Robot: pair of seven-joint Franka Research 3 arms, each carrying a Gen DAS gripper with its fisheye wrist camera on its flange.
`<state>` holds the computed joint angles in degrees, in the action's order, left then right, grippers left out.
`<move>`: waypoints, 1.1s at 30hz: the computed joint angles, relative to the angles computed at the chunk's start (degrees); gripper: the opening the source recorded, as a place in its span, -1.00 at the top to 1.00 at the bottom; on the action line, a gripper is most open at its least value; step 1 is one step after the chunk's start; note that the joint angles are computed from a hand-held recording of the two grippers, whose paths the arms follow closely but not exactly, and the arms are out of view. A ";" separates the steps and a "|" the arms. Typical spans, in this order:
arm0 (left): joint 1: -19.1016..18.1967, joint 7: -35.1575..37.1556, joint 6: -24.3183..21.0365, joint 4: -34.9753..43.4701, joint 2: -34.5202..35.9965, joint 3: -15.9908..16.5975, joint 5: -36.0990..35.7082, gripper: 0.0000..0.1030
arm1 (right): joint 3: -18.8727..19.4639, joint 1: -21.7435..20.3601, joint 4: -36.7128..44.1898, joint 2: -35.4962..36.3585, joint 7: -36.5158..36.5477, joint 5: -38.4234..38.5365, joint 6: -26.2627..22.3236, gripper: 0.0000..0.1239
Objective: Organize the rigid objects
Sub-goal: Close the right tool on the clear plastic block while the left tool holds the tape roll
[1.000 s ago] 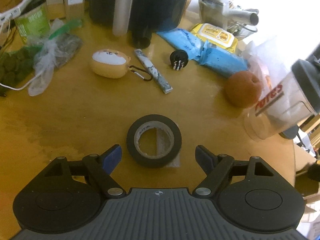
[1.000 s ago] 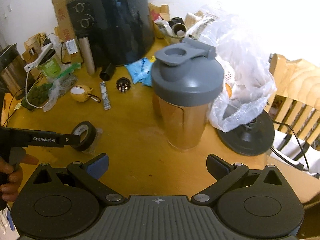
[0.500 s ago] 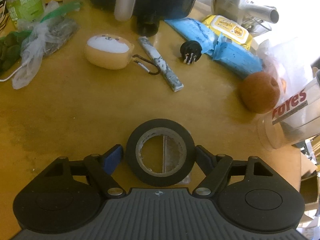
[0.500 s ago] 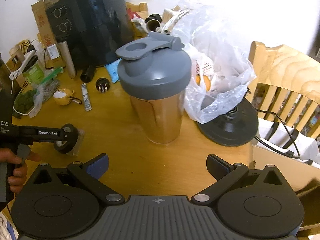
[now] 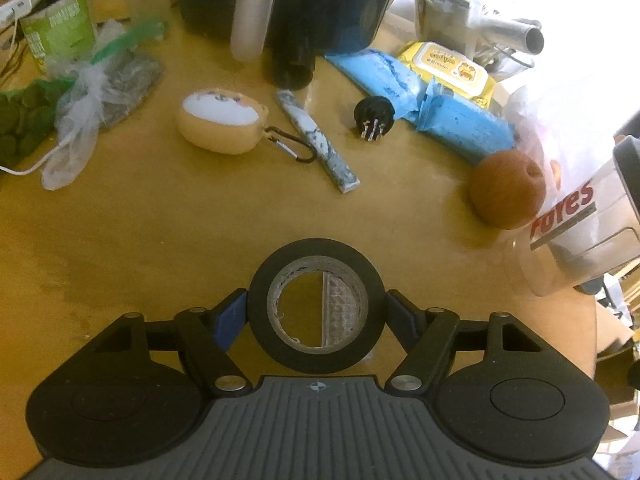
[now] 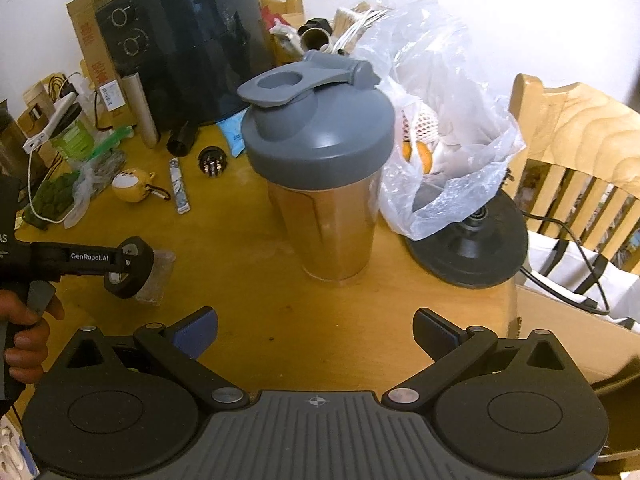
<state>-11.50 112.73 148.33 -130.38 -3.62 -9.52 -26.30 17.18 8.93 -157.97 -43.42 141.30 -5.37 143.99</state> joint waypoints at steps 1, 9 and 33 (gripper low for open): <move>0.04 -0.20 0.06 -0.19 -0.43 -0.02 0.24 -0.41 | -0.25 0.26 0.03 0.24 -0.27 0.20 0.33 -0.66; -0.74 -1.77 0.11 -2.73 -5.31 1.24 1.95 -0.41 | -1.79 2.20 0.94 2.70 -3.80 2.15 2.88 -0.66; -5.39 -4.88 -2.41 -12.06 -23.26 9.48 1.24 -0.41 | -3.12 5.10 10.56 17.79 -17.94 2.78 11.68 -0.66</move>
